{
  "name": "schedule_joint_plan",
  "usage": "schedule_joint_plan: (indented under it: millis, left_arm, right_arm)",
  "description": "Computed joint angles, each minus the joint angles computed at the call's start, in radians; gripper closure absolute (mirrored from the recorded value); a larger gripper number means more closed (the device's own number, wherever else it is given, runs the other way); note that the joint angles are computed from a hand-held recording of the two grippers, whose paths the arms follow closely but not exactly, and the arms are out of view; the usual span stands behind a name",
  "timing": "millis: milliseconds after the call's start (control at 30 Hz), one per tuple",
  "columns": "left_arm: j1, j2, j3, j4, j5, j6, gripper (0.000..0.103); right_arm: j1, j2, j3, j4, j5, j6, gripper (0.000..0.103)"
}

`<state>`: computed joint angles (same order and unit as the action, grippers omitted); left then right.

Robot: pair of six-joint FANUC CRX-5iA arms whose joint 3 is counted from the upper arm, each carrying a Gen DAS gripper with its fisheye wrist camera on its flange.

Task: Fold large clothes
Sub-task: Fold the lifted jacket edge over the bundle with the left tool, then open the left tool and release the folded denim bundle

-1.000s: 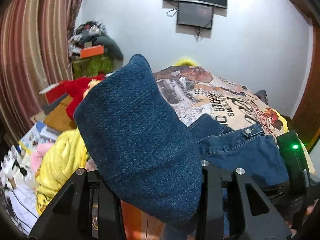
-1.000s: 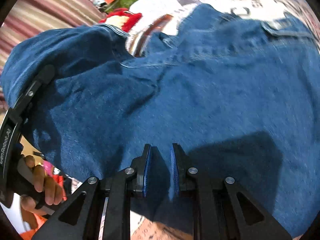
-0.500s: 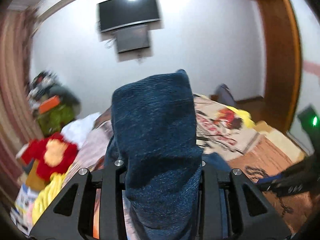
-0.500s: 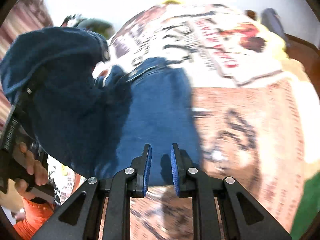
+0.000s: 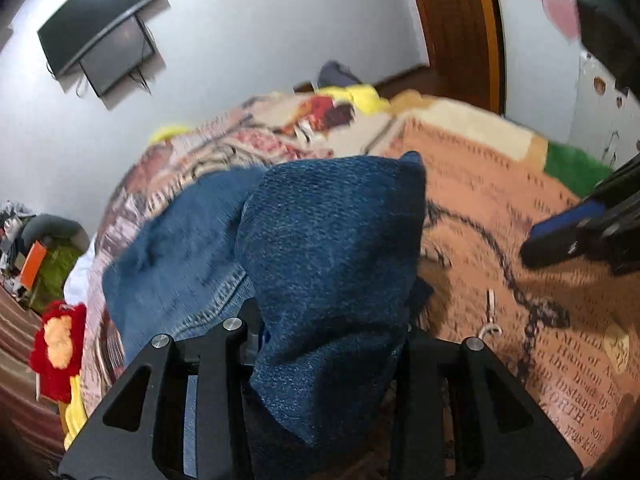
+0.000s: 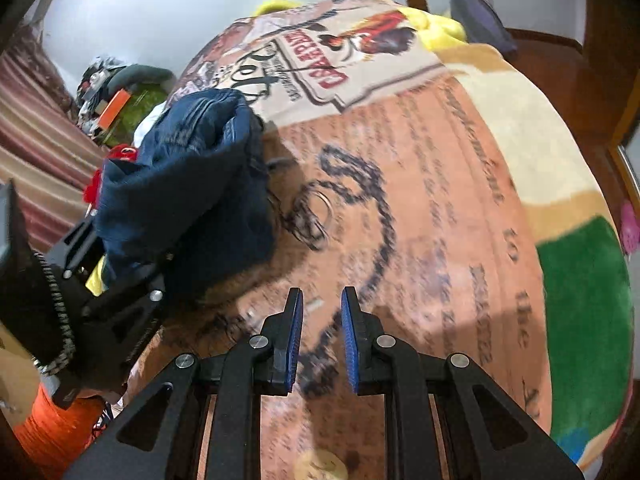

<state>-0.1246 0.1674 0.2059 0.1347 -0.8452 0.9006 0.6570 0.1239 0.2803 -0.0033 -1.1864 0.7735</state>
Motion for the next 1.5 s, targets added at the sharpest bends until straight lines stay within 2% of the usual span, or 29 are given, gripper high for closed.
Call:
schedule_joint_plan:
  millis: [100, 167, 233, 300, 433, 600, 767, 867, 1000, 1133, 1200, 1233, 1400, 1467, 1500]
  left_arm:
    - [-0.016, -0.01, 0.006, -0.059, -0.022, 0.061, 0.065]
    - [-0.021, -0.009, 0.018, -0.08, -0.043, 0.11, 0.057]
    - [-0.005, 0.003, 0.025, -0.013, -0.087, 0.103, 0.029]
    - [0.018, -0.012, -0.006, 0.084, -0.107, 0.071, 0.02]
    - [0.03, -0.077, -0.065, 0.107, -0.083, 0.029, 0.02]
    - [0.125, -0.143, -0.117, 0.227, -0.093, -0.013, 0.02]
    - [0.247, -0.155, -0.115, 0.308, -0.116, 0.028, 0.019]
    - [0.294, -0.133, -0.086, 0.283, -0.138, 0.078, 0.019]
    - [0.336, -0.084, -0.058, 0.292, -0.205, 0.125, 0.019]
    - [0.338, -0.042, -0.047, 0.265, -0.251, 0.167, 0.018]
    - [0.346, -0.041, -0.08, 0.297, -0.244, 0.154, 0.016]
    - [0.354, -0.047, -0.105, 0.322, -0.23, 0.148, 0.012]
    - [0.386, -0.044, -0.146, 0.386, -0.253, 0.11, 0.006]
    - [0.394, -0.049, -0.161, 0.386, -0.254, 0.097, 0.004]
    - [0.396, -0.049, -0.164, 0.381, -0.263, 0.096, 0.004]
  right_arm:
    - [0.008, -0.024, -0.031, 0.025, -0.006, -0.02, 0.088]
    - [0.015, -0.035, -0.042, 0.048, -0.009, -0.027, 0.088]
    - [0.022, -0.047, -0.047, 0.065, -0.007, -0.029, 0.088]
    - [0.029, -0.059, -0.051, 0.084, 0.0, -0.033, 0.088]
    - [0.047, -0.072, -0.04, 0.118, 0.014, -0.031, 0.088]
    - [0.088, -0.046, 0.023, 0.172, 0.012, 0.016, 0.088]
    - [0.136, 0.016, 0.111, 0.224, 0.042, 0.108, 0.088]
    - [0.157, 0.068, 0.178, 0.22, 0.064, 0.182, 0.088]
    - [0.176, 0.177, 0.303, 0.209, 0.033, 0.278, 0.088]
    - [0.179, 0.306, 0.426, 0.249, -0.078, 0.317, 0.088]
    - [0.176, 0.338, 0.432, 0.295, -0.105, 0.323, 0.089]
    - [0.169, 0.348, 0.425, 0.309, -0.119, 0.327, 0.088]
    - [0.07, 0.264, 0.341, 0.088, -0.04, 0.333, 0.088]
    - [0.046, 0.238, 0.304, 0.053, -0.023, 0.31, 0.068]
    - [0.047, 0.227, 0.275, 0.083, -0.012, 0.279, 0.035]
